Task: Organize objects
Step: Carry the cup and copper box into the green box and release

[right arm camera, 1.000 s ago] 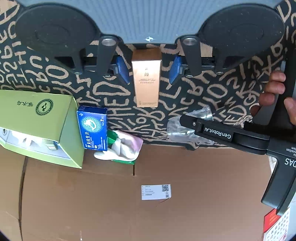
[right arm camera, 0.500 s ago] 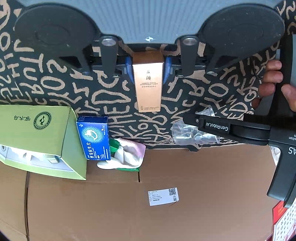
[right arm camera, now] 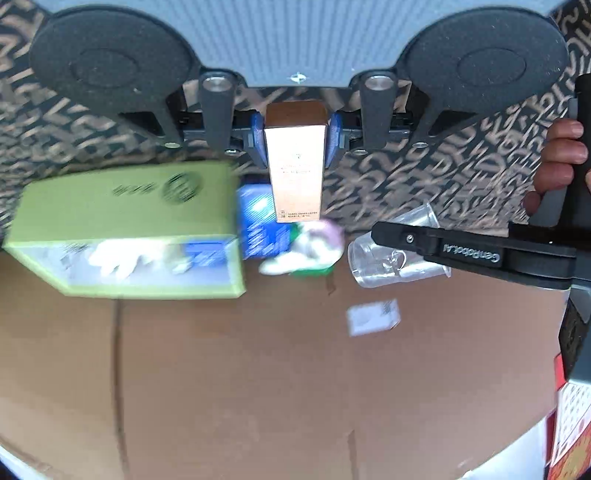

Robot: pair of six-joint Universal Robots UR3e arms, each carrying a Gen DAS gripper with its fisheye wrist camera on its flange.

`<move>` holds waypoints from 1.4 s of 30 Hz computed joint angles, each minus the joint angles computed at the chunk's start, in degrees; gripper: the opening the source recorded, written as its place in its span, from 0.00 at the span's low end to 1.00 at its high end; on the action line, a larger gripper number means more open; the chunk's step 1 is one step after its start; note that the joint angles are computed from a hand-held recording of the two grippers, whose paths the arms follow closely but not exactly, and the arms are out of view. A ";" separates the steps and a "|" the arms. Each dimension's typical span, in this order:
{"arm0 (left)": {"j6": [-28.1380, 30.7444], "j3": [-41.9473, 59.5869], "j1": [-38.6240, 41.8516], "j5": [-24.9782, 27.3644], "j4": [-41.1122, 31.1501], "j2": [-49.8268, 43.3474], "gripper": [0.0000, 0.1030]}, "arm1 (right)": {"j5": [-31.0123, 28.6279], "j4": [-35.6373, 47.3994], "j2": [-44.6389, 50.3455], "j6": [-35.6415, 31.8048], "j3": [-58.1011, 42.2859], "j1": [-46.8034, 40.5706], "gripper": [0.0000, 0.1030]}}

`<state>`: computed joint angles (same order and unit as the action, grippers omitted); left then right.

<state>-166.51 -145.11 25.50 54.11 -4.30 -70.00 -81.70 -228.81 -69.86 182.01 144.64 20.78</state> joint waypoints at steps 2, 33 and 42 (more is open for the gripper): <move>-2.91 4.71 -6.16 3.27 3.61 -5.42 0.06 | 0.40 -0.46 -2.75 -1.09 1.74 -2.75 0.35; -12.55 94.93 -41.10 35.76 -14.92 -73.49 0.06 | -4.84 16.75 10.87 -16.03 -30.40 -24.08 0.35; -8.28 92.77 -40.27 33.76 -4.60 -76.06 0.82 | -2.70 18.86 15.93 -20.24 -34.73 -24.91 0.55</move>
<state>-174.80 -52.34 -14.77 87.87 -8.91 -146.06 -84.40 -209.94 -53.93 161.77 109.91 -4.13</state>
